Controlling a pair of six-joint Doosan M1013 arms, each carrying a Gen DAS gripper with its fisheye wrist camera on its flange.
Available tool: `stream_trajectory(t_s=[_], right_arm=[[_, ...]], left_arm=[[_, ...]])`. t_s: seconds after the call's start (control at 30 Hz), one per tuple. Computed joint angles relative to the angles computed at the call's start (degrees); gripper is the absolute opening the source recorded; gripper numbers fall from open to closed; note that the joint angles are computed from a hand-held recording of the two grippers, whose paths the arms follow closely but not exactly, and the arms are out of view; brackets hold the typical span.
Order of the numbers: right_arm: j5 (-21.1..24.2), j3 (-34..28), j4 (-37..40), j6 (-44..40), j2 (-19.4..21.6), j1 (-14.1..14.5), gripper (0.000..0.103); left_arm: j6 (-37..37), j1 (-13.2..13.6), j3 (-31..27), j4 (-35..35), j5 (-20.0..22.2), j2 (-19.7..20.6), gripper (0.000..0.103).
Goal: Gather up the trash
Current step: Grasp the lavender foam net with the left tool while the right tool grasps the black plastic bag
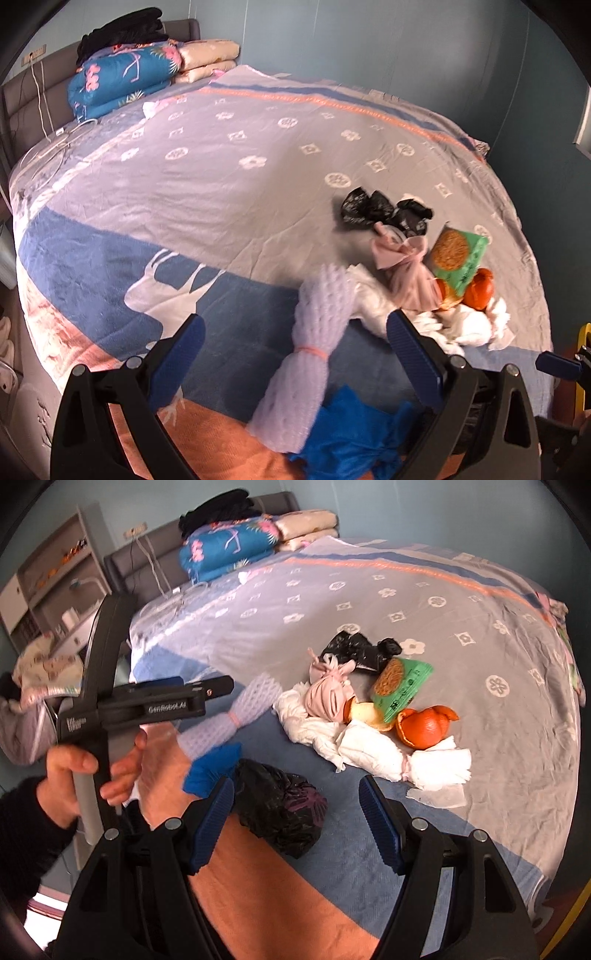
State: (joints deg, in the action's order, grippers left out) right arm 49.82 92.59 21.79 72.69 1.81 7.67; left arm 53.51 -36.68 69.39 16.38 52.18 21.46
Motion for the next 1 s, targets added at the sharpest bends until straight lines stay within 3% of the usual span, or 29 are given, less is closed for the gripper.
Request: stream_trajectory(t_s=[0.43, 0.47, 0.53, 0.63, 0.8, 1.0], right_arm=[[4.04, -1.97, -1.55, -0.13, 4.7, 1.12, 0.065], [4.46, -2.12, -1.4, -0.18, 4.94, 1.16, 0.062], [5.54, -2.63, -0.27, -0.94, 5.56, 1.08, 0.057], [6.35, -3.21, 0.02, -1.55, 6.26, 1.25, 0.054], [7.2, -3.85, -0.07, -1.9, 7.03, 1.67, 0.045], [8.12, -4.28, -0.22, 0.01, 7.27, 1.52, 0.032]], left_arm=[[5.46, 1.68, -0.48, -6.44, 0.69, 2.76, 0.092], [5.5, 1.75, -0.26, -6.48, 0.39, 2.76, 0.085], [5.46, 1.73, 0.3, -5.98, -0.69, 2.6, 0.083], [7.85, 1.79, 0.46, -7.29, -1.36, 2.75, 0.07], [11.2, 1.34, 0.28, -7.97, -1.61, 3.13, 0.038], [10.43, 1.25, 0.33, -7.45, -2.32, 3.11, 0.028]])
